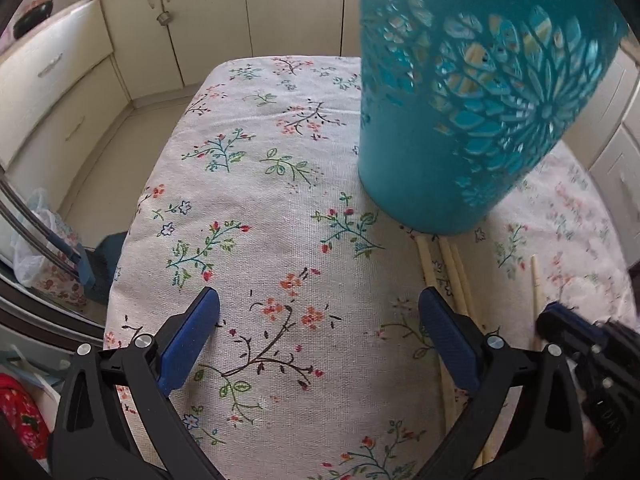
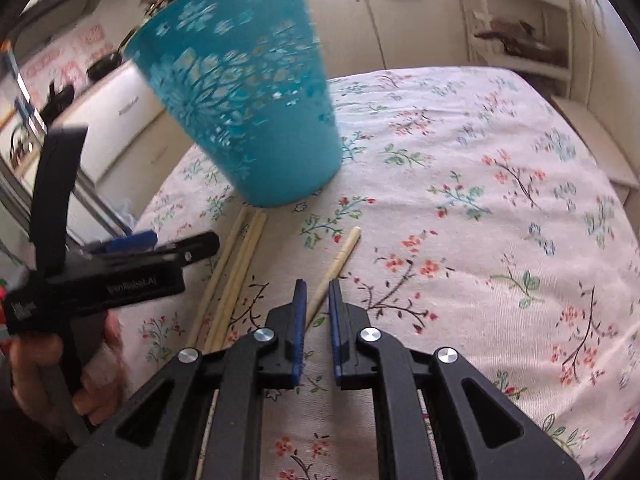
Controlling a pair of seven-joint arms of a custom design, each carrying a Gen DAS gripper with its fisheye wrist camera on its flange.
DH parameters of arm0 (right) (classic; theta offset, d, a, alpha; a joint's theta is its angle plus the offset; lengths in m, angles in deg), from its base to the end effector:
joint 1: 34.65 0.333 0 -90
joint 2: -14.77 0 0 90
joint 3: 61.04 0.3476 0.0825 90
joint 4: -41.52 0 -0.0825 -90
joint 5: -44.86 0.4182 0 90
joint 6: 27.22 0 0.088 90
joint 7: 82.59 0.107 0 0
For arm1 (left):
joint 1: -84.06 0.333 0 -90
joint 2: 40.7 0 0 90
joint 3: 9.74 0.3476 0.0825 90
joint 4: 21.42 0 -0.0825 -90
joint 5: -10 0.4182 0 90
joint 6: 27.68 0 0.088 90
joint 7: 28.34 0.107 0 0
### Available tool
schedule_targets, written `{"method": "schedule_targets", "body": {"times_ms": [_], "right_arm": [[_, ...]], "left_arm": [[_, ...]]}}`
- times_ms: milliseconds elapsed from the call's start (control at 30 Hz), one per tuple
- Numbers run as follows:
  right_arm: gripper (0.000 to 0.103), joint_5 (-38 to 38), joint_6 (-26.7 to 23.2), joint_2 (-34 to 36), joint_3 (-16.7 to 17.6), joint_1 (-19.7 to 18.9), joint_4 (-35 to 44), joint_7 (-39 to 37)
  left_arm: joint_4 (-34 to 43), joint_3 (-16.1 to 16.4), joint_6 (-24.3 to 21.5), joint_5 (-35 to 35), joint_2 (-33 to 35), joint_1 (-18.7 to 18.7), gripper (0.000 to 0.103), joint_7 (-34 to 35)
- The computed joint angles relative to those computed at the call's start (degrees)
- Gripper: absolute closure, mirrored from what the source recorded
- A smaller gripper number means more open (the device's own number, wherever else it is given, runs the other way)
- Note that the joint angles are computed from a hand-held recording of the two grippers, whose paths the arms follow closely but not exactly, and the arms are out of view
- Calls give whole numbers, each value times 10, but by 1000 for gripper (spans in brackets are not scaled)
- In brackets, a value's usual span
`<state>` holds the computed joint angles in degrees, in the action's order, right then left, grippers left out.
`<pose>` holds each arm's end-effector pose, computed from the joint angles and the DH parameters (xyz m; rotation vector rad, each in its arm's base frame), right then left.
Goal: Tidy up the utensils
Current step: 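Bring both tools back beside the chopstick bundle, fingers open, then close the left tool on a chopstick from the bundle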
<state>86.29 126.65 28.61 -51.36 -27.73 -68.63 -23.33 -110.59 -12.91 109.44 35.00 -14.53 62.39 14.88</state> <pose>0.6605 0.1673 0.4312 -1.9146 1.5099 -0.0875 0.6961 -0.3108 0.4385 -2.0441 1.7968 -0.4419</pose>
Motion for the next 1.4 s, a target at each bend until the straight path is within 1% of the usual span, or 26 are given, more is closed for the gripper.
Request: {"method": "schedule_targets", "body": {"times_ms": [33,100,167,267,367,533,733,833,1000,1133,1300,1367,1400], "right_arm": [[93,19,-7,2,4,-7,3,-6],[93,31,-13,3,5,-9,6,-13],[90,28,-8,1,3,-4,3,-12],[90,23,-2,-1,2,0,0,-15],[89,35,-6,-2,4,-2,-1,-20],[85,50,-14,-6,1,-4,-3,-38],[83,53,-16,-1,-2,-1,3,-44],[81,51,-15,-2,-2,0,2,-42],[79,50,-13,-2,0,2,2,-45],[78,50,-12,-2,0,2,2,-45],[78,54,-13,-2,0,1,2,-48],[77,54,-13,-2,0,2,2,-49],[77,55,-13,-2,0,1,2,-50]], "left_arm": [[3,2,-2,7,1,-4,8,-3],[12,-2,-11,-2,6,-4,8,0],[20,-4,-20,-6,9,-6,8,4],[29,-5,-34,-7,11,-11,8,4],[33,-5,-45,-3,12,-16,8,3],[18,-8,-33,-6,-1,-15,8,-10],[18,-15,-29,-23,2,-8,8,4],[19,-14,-25,-25,4,-8,8,8],[1,-21,13,-59,-6,4,8,16],[9,-14,1,-51,1,-6,8,24],[8,-11,-3,-49,0,-6,8,21],[12,-7,-13,-40,2,-9,8,17],[18,-4,-25,-32,6,-13,8,14]]}}
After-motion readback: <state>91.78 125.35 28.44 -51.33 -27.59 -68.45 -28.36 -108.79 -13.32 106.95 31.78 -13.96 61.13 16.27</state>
